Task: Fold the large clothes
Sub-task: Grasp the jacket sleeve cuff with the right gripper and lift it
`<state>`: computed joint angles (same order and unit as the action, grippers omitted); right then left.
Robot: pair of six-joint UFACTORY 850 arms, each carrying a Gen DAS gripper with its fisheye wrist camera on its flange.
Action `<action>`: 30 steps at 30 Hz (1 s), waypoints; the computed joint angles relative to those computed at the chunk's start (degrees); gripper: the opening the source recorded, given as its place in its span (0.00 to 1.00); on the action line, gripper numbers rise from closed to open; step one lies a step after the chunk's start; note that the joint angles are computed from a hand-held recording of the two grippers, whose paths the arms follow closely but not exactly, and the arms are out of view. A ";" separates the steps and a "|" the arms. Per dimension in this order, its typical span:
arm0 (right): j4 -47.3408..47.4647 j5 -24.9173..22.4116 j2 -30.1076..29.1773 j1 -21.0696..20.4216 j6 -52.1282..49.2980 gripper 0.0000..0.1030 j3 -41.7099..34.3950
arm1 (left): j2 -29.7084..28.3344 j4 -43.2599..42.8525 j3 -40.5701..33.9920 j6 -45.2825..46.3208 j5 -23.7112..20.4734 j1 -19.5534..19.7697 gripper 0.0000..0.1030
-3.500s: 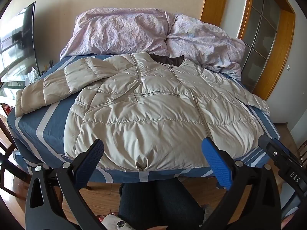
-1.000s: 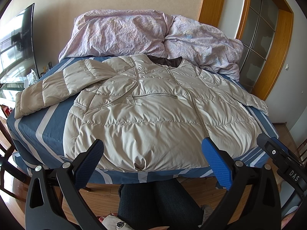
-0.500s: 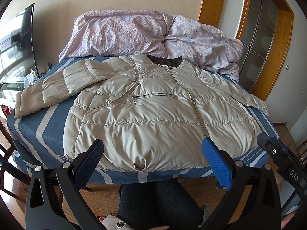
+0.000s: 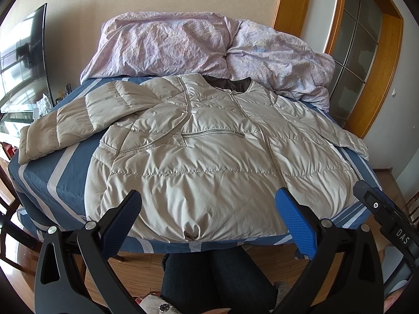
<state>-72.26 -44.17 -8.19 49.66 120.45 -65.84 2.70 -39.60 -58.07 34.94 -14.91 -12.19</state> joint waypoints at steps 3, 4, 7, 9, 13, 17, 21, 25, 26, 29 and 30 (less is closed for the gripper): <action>-0.15 -0.02 -0.32 -0.77 -0.21 0.98 -0.25 | -2.49 1.08 -2.38 -1.23 -0.02 -0.13 0.99; -0.20 -0.14 -0.47 -1.19 -0.30 0.98 -0.45 | -3.36 1.36 -3.28 -1.52 -0.28 -0.06 0.99; -0.49 0.54 -0.64 -3.03 -0.02 0.98 -0.67 | -5.45 2.63 -5.35 -2.92 -0.80 -0.16 0.99; -1.04 1.44 -0.57 -4.49 0.45 0.98 -0.46 | -7.14 2.52 -7.22 -2.61 -1.47 -0.11 0.99; -5.92 4.45 0.71 -8.81 4.69 0.98 1.58 | -10.59 7.39 -11.34 -7.01 -2.13 -0.40 0.99; -7.40 7.64 2.42 -14.11 8.27 0.98 3.39 | -14.49 11.46 -16.16 -9.89 -3.80 -0.65 0.99; -3.11 13.61 3.61 -21.32 7.71 0.98 4.26 | -18.47 11.60 -21.32 -9.22 -6.87 -0.65 0.99; 0.99 20.51 4.55 -28.78 7.89 0.98 5.39 | -23.23 10.04 -27.78 -6.82 -11.52 -0.51 0.99; 2.44 21.60 4.63 -30.38 7.68 0.98 5.62 | -23.76 10.40 -28.50 -6.90 -11.61 -0.59 0.99; 7.70 26.19 4.75 -36.24 7.09 0.87 6.67 | -26.37 14.34 -32.53 -9.28 -12.40 -1.15 0.99; 9.97 27.79 4.54 -38.18 6.21 0.84 6.89 | -27.18 14.71 -33.78 -9.57 -12.96 -1.23 0.99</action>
<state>-62.29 -16.38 -3.65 11.48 126.66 -58.95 -24.48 -24.89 -91.84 25.38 -27.87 -13.42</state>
